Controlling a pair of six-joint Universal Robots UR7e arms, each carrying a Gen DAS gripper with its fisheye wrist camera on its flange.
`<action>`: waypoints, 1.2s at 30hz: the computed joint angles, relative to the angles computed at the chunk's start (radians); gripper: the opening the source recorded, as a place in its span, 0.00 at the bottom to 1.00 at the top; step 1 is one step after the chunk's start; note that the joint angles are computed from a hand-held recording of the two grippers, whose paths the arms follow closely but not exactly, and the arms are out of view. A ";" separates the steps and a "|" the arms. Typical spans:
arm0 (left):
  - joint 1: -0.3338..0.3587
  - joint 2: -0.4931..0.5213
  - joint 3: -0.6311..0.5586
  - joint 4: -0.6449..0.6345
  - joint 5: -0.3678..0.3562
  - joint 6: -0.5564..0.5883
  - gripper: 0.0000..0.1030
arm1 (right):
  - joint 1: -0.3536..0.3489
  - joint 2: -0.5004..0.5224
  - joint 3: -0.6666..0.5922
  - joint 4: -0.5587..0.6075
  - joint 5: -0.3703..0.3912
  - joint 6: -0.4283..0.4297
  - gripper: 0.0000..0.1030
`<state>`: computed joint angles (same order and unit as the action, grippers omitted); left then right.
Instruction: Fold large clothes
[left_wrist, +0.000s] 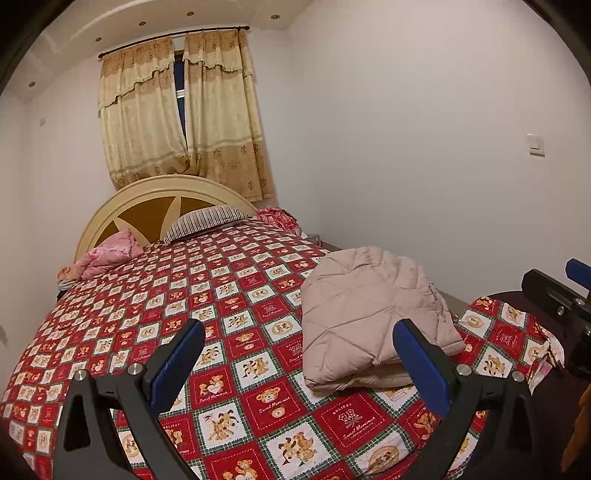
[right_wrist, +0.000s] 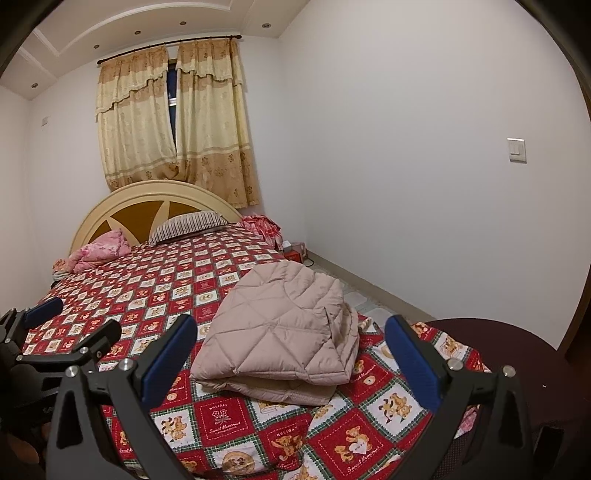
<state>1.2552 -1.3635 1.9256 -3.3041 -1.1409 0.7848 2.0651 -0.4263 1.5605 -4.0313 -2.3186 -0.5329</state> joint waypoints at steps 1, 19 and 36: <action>0.001 0.000 0.000 -0.001 0.000 -0.001 0.99 | -0.002 -0.002 0.001 0.003 0.001 -0.001 1.00; 0.007 0.008 -0.008 0.011 0.015 -0.011 0.99 | -0.012 -0.005 0.007 0.027 0.006 0.021 1.00; 0.018 0.047 -0.029 -0.068 0.059 0.017 0.99 | -0.025 -0.011 0.010 0.050 0.004 0.037 1.00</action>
